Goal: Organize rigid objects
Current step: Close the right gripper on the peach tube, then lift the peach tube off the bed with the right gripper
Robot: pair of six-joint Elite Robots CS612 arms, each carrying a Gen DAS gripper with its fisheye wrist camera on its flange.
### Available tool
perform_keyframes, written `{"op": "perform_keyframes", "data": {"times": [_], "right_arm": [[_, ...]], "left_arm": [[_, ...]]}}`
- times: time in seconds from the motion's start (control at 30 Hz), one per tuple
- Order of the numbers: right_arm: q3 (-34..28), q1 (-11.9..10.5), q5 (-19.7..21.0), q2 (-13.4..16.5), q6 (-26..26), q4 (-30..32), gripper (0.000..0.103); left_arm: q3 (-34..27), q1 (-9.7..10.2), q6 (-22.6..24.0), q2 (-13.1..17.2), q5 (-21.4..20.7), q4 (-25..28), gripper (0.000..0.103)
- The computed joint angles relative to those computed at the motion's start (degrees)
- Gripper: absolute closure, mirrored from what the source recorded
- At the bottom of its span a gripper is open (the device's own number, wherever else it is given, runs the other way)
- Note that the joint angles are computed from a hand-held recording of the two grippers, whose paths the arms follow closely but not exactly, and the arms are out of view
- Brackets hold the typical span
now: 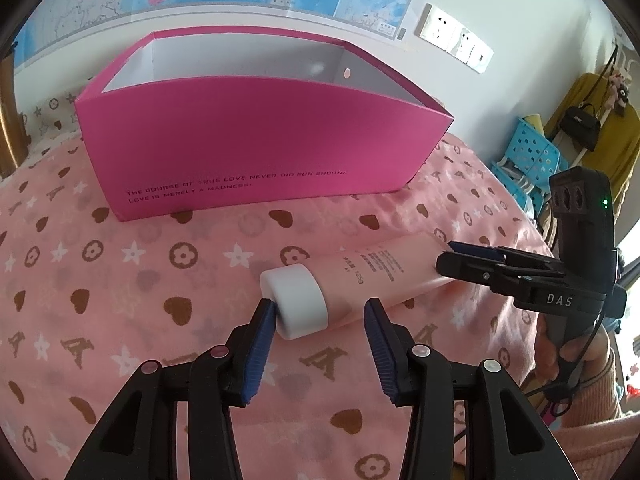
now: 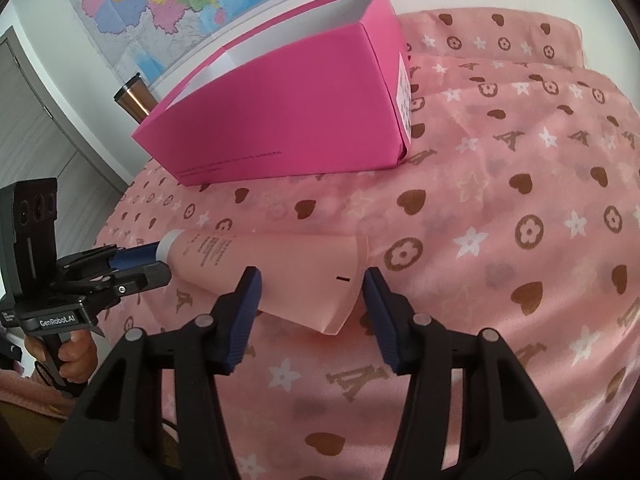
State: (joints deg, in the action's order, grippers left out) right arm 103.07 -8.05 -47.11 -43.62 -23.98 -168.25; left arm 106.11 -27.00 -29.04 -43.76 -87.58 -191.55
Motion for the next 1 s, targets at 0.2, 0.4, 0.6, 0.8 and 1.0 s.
{"op": "perform_keyframes", "data": {"times": [0.2, 0.4, 0.6, 0.8, 1.0], "right_arm": [[0.30, -0.14, 0.52, -0.27, 0.25, -1.00, 0.047], [0.61, -0.31, 1.09, -0.51, 0.81, -2.41, 0.047], [0.91, -0.41, 1.35, -0.80, 1.07, -3.32, 0.047], [1.21, -0.55, 1.62, -1.05, 1.31, -4.19, 0.047], [1.37, -0.57, 1.74, -1.23, 1.78, -5.05, 0.047]], "left_arm": [[0.47, -0.13, 0.38, -0.36, 0.41, -1.26, 0.057], [0.82, -0.36, 0.88, -0.76, 1.05, -2.15, 0.057], [0.96, -0.42, 1.07, -0.95, 1.13, -2.77, 0.057], [0.98, -0.54, 1.45, -1.00, 1.41, -3.27, 0.057], [1.14, -0.64, 1.63, -1.12, 1.56, -3.72, 0.057]]}}
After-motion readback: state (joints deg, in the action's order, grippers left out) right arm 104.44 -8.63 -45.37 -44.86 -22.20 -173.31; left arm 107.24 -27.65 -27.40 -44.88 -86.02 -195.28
